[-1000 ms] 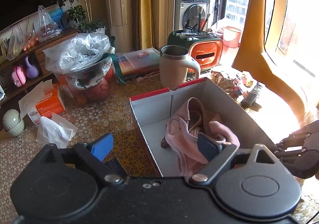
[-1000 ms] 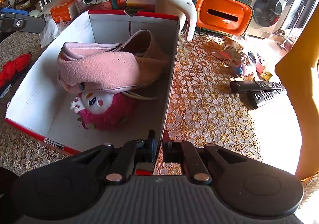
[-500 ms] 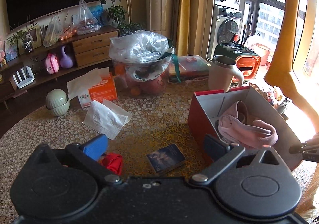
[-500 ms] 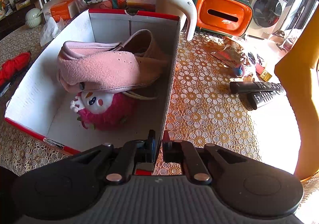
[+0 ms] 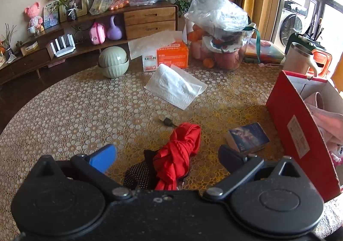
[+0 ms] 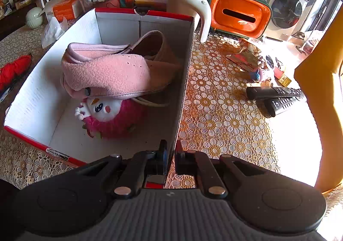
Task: Organize objects
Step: 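Move the left gripper back to the red cloth on the table, then grasp the red cloth with the left gripper and lift it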
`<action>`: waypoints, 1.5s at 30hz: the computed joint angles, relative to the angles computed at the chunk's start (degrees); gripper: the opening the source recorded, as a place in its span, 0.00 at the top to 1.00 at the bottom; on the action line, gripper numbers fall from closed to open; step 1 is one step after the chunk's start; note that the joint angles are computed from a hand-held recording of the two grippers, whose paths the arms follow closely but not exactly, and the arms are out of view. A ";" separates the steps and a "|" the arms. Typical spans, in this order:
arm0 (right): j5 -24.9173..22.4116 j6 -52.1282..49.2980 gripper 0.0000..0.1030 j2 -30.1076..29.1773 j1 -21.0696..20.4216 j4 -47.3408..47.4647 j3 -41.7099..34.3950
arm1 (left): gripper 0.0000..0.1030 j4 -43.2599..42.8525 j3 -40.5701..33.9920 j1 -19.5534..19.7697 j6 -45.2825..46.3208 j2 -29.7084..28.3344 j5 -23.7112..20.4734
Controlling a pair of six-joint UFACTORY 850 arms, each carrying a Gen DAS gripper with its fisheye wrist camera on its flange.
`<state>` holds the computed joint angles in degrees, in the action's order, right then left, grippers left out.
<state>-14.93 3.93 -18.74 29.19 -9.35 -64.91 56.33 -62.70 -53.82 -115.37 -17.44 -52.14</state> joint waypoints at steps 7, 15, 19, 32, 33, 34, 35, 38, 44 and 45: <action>-0.34 1.25 0.94 -0.13 0.16 -1.16 -0.14 | 0.02 0.14 0.56 1.17 -1.71 -3.23 2.95; -0.54 1.53 0.94 -0.24 0.19 -1.44 -0.27 | 0.06 2.11 -0.55 1.60 -0.48 -6.37 4.69; -0.50 1.38 0.94 -0.24 0.15 -1.25 -0.26 | 0.11 2.13 -0.92 1.93 -0.18 -7.02 5.14; -0.66 1.67 0.94 -0.30 0.22 -1.57 -0.42 | 0.62 1.81 -0.75 2.35 -2.15 -6.80 4.79; -0.66 1.67 0.94 -0.30 0.22 -1.57 -0.42 | 0.63 2.03 -0.55 2.29 -2.34 -6.52 4.80; -0.60 1.61 0.94 -0.26 0.18 -1.47 -0.33 | 0.64 2.10 -0.43 2.24 -2.44 -6.24 4.81; -0.64 1.64 0.94 -0.28 0.21 -1.52 -0.38 | 0.66 2.07 -0.42 2.14 -2.47 -6.00 4.69; -0.70 1.51 0.94 -0.29 0.21 -1.35 -0.44 | 0.67 2.69 -0.69 1.48 -2.16 -5.05 4.07; -0.63 1.73 0.94 -0.28 0.23 -1.59 -0.38 | 0.67 5.45 -2.42 -0.65 -0.81 -2.73 2.91; -0.63 1.73 0.94 -0.28 0.23 -1.59 -0.38 | 0.67 6.00 -2.90 -1.03 -0.20 -2.49 2.85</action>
<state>-15.56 5.66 -19.01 29.42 -10.94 -65.30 62.33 -65.60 -54.85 -115.57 -19.93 -49.30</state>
